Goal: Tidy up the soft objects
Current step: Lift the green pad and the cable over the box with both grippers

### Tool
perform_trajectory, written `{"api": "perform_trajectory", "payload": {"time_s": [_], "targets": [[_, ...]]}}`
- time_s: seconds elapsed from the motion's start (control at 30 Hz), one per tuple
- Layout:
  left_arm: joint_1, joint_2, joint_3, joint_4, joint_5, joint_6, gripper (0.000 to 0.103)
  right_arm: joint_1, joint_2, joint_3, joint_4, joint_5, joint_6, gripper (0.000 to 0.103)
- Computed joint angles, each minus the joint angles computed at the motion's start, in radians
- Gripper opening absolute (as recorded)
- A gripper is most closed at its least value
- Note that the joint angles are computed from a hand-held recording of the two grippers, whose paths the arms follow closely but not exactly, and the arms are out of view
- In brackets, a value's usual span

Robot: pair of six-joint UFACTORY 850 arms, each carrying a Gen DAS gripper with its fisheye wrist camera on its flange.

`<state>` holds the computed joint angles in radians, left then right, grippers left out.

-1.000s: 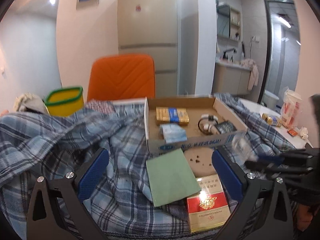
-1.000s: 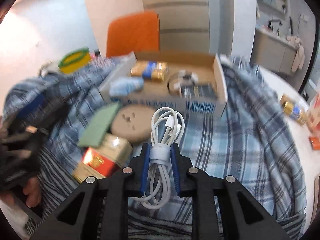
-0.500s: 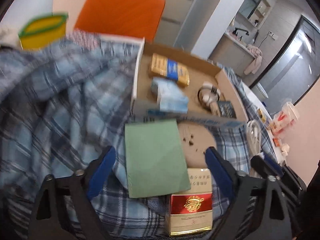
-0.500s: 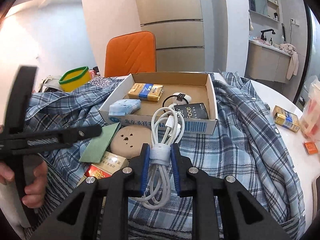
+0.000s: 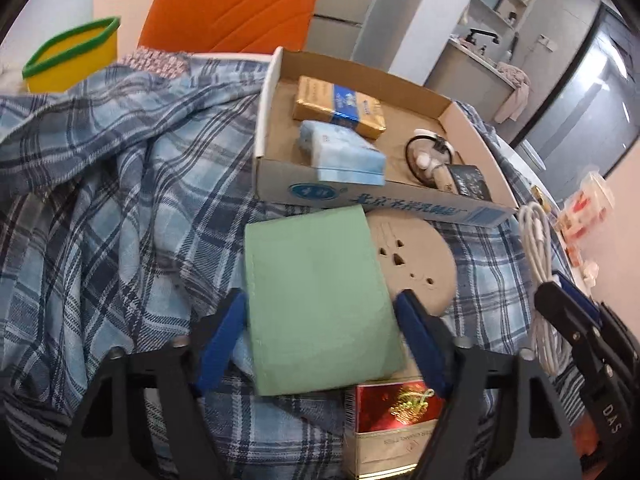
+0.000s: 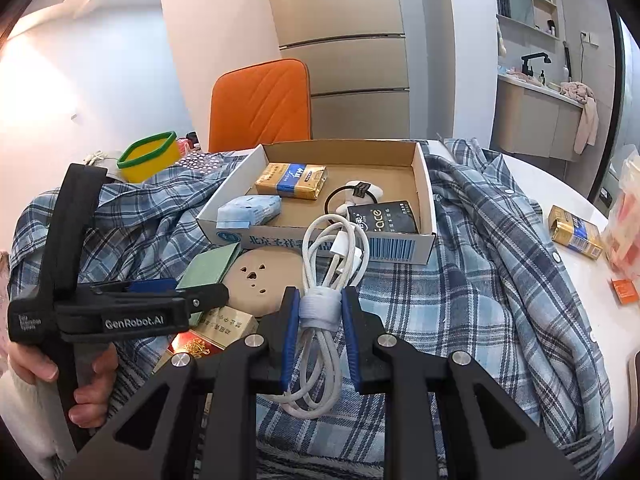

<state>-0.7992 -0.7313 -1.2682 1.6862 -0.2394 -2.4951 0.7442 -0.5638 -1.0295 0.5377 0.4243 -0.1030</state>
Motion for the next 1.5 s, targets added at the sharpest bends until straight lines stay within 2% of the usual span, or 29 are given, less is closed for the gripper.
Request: {"api": "perform_trajectory", "payload": {"time_s": [0.07, 0.17, 0.37, 0.47, 0.67, 0.87, 1.0, 1.2, 1.3, 1.4, 1.5], "targets": [[-0.015, 0.007, 0.008, 0.016, -0.048, -0.013, 0.072, 0.0, 0.0, 0.0, -0.004, 0.003, 0.005, 0.023], [-0.037, 0.027, 0.037, 0.152, -0.117, -0.123, 0.072, 0.001, 0.005, 0.007, -0.024, 0.019, 0.027, 0.023], [-0.113, 0.077, 0.113, 0.354, -0.358, -0.244, 0.072, 0.012, 0.028, 0.044, -0.061, 0.111, 0.052, 0.023], [-0.146, 0.089, 0.137, 0.393, -0.471, -0.246, 0.072, 0.039, 0.036, 0.056, 0.039, 0.184, -0.065, 0.023], [-0.183, 0.102, 0.173, 0.421, -0.632, -0.26, 0.072, 0.055, 0.05, 0.083, -0.005, 0.253, -0.065, 0.023], [-0.211, 0.126, 0.2, 0.415, -0.722, -0.241, 0.072, 0.062, 0.07, 0.111, -0.012, 0.31, -0.052, 0.023], [-0.232, 0.131, 0.193, 0.4, -0.811, -0.192, 0.072, 0.071, 0.097, 0.127, 0.033, 0.378, -0.087, 0.023], [-0.209, 0.148, 0.176, 0.449, -0.849, -0.172, 0.072, 0.059, 0.11, 0.087, 0.097, 0.417, -0.195, 0.023], [-0.185, 0.141, 0.144, 0.484, -0.842, -0.172, 0.072, 0.045, 0.095, 0.031, 0.168, 0.386, -0.261, 0.023], [-0.159, 0.12, 0.108, 0.509, -0.841, -0.199, 0.072, 0.01, 0.076, -0.02, 0.132, 0.324, -0.207, 0.023], [-0.136, 0.085, 0.067, 0.515, -0.827, -0.213, 0.072, -0.01, 0.034, -0.072, 0.129, 0.301, -0.217, 0.023]]}}
